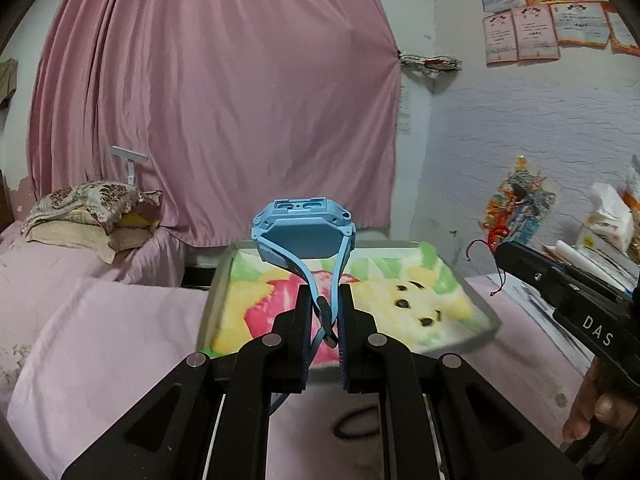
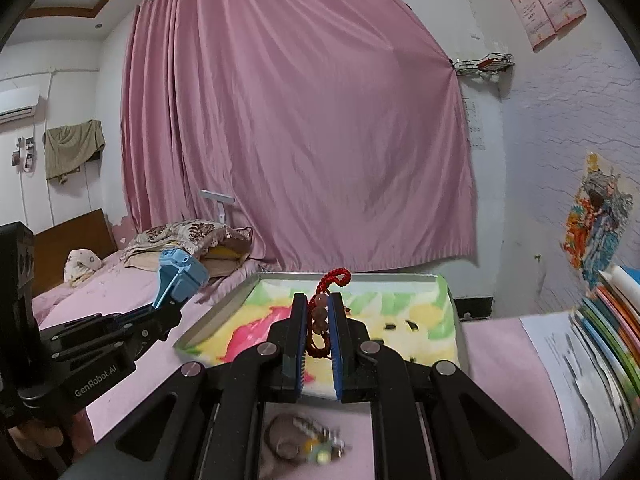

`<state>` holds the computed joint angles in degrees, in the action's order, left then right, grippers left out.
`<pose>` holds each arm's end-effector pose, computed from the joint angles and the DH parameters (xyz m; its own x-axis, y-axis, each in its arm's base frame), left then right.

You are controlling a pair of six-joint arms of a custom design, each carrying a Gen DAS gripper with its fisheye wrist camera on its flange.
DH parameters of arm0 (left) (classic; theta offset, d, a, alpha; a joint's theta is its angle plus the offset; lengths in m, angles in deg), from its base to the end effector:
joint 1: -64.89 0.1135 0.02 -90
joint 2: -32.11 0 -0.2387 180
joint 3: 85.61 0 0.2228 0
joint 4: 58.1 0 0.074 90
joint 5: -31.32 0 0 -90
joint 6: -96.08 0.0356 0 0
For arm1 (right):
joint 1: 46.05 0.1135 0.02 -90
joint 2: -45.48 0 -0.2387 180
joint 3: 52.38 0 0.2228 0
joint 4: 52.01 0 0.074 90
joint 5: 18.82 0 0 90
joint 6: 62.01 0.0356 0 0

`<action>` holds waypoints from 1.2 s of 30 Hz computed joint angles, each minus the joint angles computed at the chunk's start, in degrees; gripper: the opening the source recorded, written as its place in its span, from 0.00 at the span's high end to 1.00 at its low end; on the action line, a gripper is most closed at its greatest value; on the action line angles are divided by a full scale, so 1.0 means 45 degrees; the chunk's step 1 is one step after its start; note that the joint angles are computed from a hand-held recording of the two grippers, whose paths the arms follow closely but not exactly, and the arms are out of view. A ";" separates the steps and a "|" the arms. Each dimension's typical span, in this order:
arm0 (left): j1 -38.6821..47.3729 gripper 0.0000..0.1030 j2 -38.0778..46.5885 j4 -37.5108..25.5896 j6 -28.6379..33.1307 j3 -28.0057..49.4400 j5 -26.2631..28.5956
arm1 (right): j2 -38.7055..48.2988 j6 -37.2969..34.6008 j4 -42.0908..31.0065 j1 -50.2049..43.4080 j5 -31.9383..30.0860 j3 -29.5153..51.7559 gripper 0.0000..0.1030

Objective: Organize jewelry
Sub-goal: 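Carry the smartwatch with left tool while right tool carries the ornament over the tray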

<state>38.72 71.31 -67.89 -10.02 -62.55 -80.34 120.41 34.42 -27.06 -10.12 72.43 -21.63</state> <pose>0.1362 -0.0523 0.1556 -0.4081 -0.0866 -0.9088 -0.0012 0.9955 -0.0943 0.1796 0.1292 0.1526 -0.3288 -0.1000 -0.9391 -0.5365 0.8381 0.0986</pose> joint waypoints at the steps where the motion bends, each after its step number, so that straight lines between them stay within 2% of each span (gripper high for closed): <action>1: 0.0723 0.91 0.0640 0.0619 0.0273 0.0039 0.0646 | 0.0339 -0.0041 0.0085 -0.0035 -0.0048 0.0214 0.90; 4: 0.2198 0.91 0.3037 0.2320 0.0768 0.0421 0.2053 | 0.1820 -0.0111 0.0414 -0.0226 -0.0312 0.1106 0.90; 7: 0.3153 0.91 0.5181 0.3318 0.0932 0.1003 0.3106 | 0.2918 -0.0133 0.0328 -0.0405 -0.0548 0.1903 0.90; 11: 0.3974 0.91 0.7492 0.3668 0.0930 0.1949 0.4210 | 0.4433 -0.0084 -0.0297 -0.0663 -0.0996 0.3154 0.90; 15: 0.4614 0.91 0.9235 0.3686 0.0999 0.2639 0.5252 | 0.5715 -0.0014 -0.1689 -0.0924 -0.1595 0.4426 0.90; 20: 0.4466 0.91 1.0506 0.4059 0.0952 0.2875 0.5465 | 0.6858 0.0123 -0.3232 -0.1165 -0.2189 0.5555 0.90; 26: 0.4239 0.90 1.1599 0.2915 0.1151 0.3988 0.5438 | 0.7964 0.0136 -0.5354 -0.1347 -0.2719 0.7120 0.90; 29: 0.4292 0.89 1.2110 0.2364 0.1116 0.4491 0.5524 | 0.8301 0.0147 -0.5838 -0.1417 -0.2830 0.7469 0.90; 34: 0.4439 0.83 1.2057 0.2516 0.1063 0.4316 0.5626 | 0.8100 0.0080 -0.5852 -0.1491 -0.2872 0.7227 0.89; 36: 0.4665 0.79 1.1886 0.2791 0.0980 0.4018 0.5868 | 0.7960 0.0083 -0.5836 -0.1552 -0.3084 0.7129 0.79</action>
